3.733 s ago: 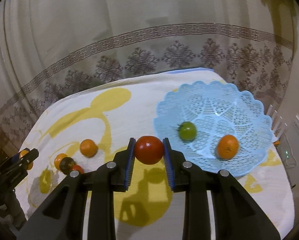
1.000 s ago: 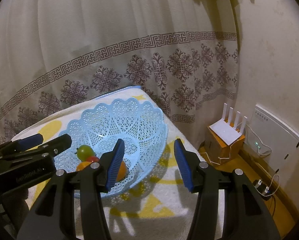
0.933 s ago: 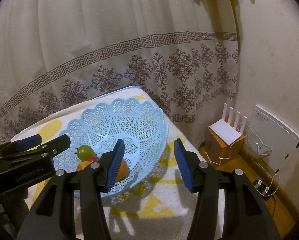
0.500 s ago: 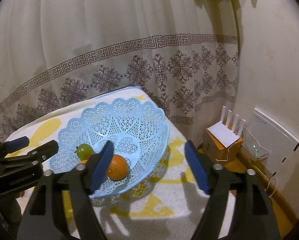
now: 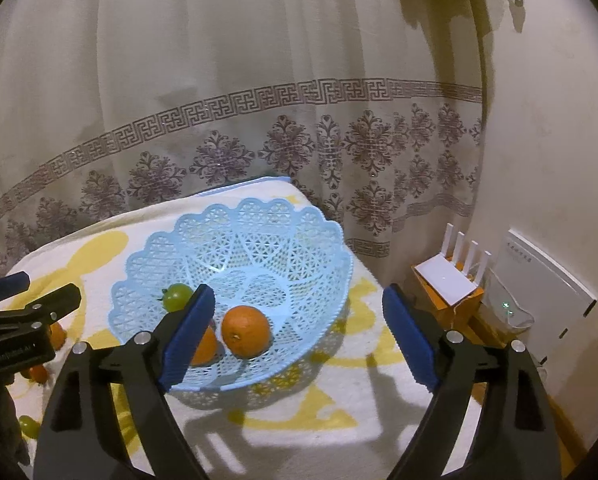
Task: Organize fruits
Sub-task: 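Withdraw both tools from the basket back over the remaining fruits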
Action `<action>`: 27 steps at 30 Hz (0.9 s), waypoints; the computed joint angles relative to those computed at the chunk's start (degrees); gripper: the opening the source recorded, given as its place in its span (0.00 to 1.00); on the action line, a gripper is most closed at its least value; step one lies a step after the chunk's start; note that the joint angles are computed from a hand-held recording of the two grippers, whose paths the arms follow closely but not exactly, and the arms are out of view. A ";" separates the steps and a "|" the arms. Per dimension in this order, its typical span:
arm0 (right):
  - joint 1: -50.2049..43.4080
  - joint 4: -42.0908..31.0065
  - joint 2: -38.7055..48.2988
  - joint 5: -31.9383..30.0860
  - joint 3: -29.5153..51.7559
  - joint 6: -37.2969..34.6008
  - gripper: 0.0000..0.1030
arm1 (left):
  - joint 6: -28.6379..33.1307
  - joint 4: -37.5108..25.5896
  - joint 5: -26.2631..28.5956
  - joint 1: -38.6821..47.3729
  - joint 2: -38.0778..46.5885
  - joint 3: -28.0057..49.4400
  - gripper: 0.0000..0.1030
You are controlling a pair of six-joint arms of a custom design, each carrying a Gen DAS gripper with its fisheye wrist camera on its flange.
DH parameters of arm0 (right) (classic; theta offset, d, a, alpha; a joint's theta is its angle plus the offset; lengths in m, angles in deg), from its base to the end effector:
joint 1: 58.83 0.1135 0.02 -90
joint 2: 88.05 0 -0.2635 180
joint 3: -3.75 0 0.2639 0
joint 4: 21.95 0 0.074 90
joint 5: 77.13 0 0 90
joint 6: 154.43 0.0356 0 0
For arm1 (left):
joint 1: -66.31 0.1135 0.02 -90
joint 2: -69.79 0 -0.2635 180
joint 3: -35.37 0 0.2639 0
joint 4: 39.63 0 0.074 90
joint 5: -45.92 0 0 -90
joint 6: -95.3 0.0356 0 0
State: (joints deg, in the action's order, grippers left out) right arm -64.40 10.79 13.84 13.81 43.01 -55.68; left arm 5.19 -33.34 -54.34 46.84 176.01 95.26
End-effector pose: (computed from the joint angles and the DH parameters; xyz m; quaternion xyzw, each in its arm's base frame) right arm 0.2892 -0.0288 0.0824 0.1120 0.8583 0.0068 0.5008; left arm 0.3409 -0.1138 0.1055 0.1146 0.8963 0.0084 0.4283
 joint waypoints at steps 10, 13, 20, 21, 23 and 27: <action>2.52 -2.81 -3.50 -4.82 -1.18 -0.24 0.94 | 0.40 -0.24 1.87 8.88 -4.36 -4.80 0.90; 4.79 -3.44 -4.99 -4.31 -1.88 -0.78 0.94 | 1.05 0.04 2.76 12.25 -5.61 -6.33 0.90; 8.47 -6.28 -7.43 -5.07 -2.30 -0.56 0.94 | 1.56 -2.27 5.64 20.32 -5.92 -6.82 0.90; 9.08 -6.55 -7.65 -4.74 -2.40 -0.65 0.94 | 1.67 -2.49 6.16 21.23 -5.87 -6.93 0.90; 10.03 -6.64 -7.62 -4.00 -2.57 -0.66 0.94 | 1.97 -2.65 7.15 23.20 -5.54 -7.25 0.90; 11.76 -7.11 -7.11 -2.91 -2.62 -0.31 0.94 | 2.61 -2.00 8.45 25.62 -4.36 -7.83 0.90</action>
